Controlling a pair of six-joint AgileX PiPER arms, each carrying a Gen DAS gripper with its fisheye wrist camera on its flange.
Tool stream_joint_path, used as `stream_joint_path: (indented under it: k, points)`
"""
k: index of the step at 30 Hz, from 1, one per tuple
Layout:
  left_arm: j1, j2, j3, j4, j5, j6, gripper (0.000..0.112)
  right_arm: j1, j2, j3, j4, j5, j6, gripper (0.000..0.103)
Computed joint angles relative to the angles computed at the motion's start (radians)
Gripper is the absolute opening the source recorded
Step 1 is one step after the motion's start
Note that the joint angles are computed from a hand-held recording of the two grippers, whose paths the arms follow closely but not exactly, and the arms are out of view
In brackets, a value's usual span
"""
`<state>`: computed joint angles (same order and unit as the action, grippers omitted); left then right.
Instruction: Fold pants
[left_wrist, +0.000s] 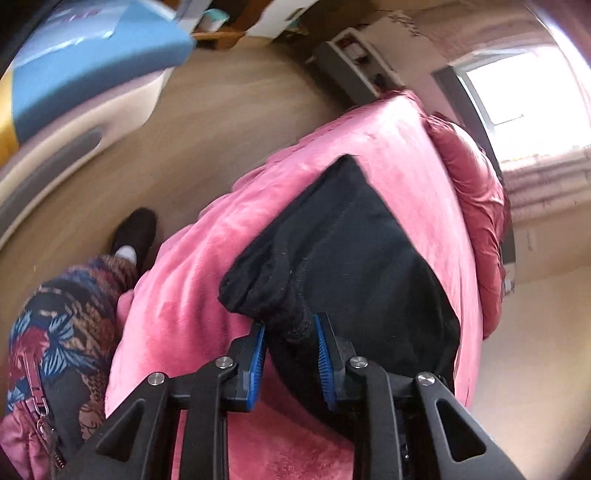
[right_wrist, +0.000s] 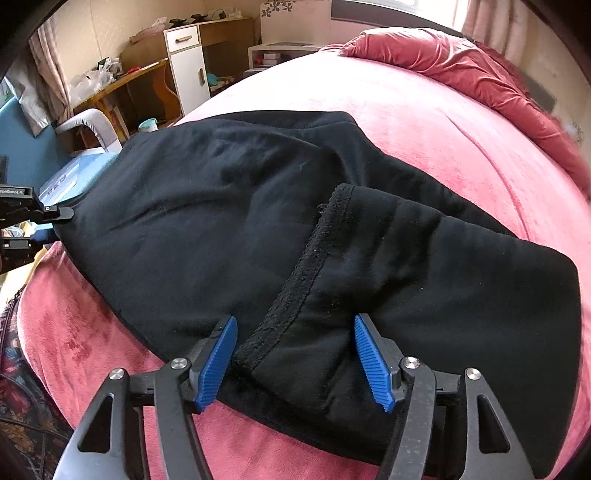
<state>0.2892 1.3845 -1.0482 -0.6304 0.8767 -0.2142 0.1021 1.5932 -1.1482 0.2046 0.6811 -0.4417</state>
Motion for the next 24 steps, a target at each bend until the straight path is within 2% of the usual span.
stream_joint_path:
  k: [4,9,11,12,13,17,19,21,24]
  points:
    - [-0.106,-0.021,-0.066,0.13,-0.036,-0.009,0.023,-0.009,0.0,-0.001,0.015,0.007,-0.016,0.068]
    - [-0.276,-0.023,-0.165,0.22,-0.072,0.06,0.019,-0.069,0.015,-0.046,0.119,0.075,-0.091,0.068]
    - [-0.349,-0.015,-0.201,0.244,-0.086,0.111,0.019,-0.115,0.023,-0.078,0.194,0.131,-0.127,0.067]
    - [-0.383,-0.01,-0.213,0.24,-0.096,0.152,0.012,-0.144,0.028,-0.096,0.239,0.165,-0.152,0.066]
    - [-0.414,0.001,-0.227,0.214,-0.096,0.206,0.011,-0.167,0.029,-0.108,0.277,0.191,-0.173,0.065]
    - [-0.544,0.055,-0.278,0.291,-0.106,0.219,0.011,-0.305,0.088,-0.218,0.488,0.376,-0.237,0.064]
    - [-0.563,0.088,-0.296,0.285,-0.092,0.203,0.011,-0.337,0.118,-0.274,0.528,0.43,-0.227,0.064]
    - [-0.533,0.083,-0.276,0.218,-0.067,0.231,0.011,-0.338,0.139,-0.324,0.505,0.44,-0.201,0.064]
    - [-0.47,0.057,-0.241,0.211,-0.002,0.17,0.011,-0.321,0.152,-0.355,0.487,0.45,-0.187,0.064]
